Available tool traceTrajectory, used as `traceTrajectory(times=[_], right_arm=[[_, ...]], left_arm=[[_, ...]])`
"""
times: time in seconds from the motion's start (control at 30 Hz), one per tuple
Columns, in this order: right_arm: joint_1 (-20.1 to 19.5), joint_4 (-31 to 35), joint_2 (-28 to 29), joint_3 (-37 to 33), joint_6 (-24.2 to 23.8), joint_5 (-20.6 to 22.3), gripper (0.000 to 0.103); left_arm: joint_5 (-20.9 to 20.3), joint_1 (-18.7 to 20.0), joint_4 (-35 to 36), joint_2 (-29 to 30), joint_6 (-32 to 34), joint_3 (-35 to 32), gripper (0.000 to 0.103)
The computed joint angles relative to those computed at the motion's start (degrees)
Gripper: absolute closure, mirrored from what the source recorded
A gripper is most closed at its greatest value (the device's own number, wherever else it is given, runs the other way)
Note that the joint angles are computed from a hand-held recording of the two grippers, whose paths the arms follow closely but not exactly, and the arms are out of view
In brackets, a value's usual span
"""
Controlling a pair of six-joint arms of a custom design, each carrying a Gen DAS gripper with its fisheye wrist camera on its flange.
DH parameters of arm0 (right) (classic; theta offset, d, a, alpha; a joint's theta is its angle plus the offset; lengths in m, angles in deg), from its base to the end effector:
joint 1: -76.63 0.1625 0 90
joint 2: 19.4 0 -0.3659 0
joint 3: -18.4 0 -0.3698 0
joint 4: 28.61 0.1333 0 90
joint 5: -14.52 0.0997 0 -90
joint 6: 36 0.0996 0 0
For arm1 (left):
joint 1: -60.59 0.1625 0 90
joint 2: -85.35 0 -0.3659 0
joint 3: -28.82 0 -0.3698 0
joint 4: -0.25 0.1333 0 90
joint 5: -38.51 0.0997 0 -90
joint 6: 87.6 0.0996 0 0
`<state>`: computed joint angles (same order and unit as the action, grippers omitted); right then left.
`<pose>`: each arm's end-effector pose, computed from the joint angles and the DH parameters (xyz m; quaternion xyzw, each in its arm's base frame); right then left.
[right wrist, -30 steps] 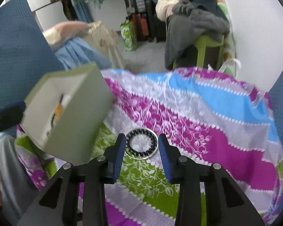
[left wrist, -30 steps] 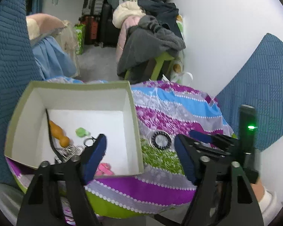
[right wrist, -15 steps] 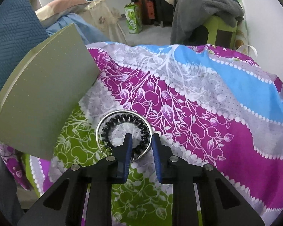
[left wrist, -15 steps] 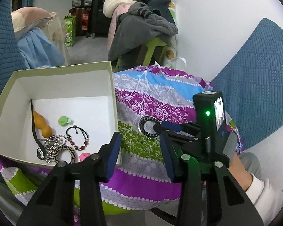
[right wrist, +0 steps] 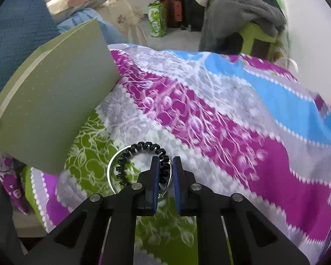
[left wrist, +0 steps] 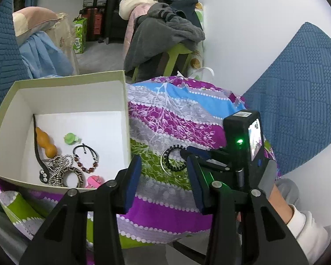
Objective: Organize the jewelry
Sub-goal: 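Lower the right gripper onto the black coiled bracelet and close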
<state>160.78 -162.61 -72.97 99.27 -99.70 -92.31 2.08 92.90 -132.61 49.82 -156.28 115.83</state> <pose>0.0358 -0.6760 0.2246 0.4548 -0.8669 0.0354 0.2009 -0.4081 -0.5106 0.0124 -0.0515 0.8893 -0.3708 0.2626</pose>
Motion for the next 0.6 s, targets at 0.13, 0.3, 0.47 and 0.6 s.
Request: traceTrajectory(times=[0.13,0.3,0.47,0.6], right_arm=[[-1.0,1.3,-1.2,-0.6,0.5,-1.6,0.094],[-2.9,7.1,-2.8,-2.9,3.3,-1.8,0.092],[-3.8,10.6,-3.0,-4.4,3.5,-0.1,0.089],[-3.7,8.7,-3.4,-3.3,-0.4,1.0,0.088]], left_arm=[[-1.3,0.0,-1.5,2.1,3.2,-2.2,0.06],[-5.1,0.7,-4.7,5.7,8.1,-5.7,0.071],[-7.7,1.8,-6.8,8.9,10.4,-8.7,0.072],[-8.8,2.5,-7.5,9.9,9.7,-9.3,0.072]])
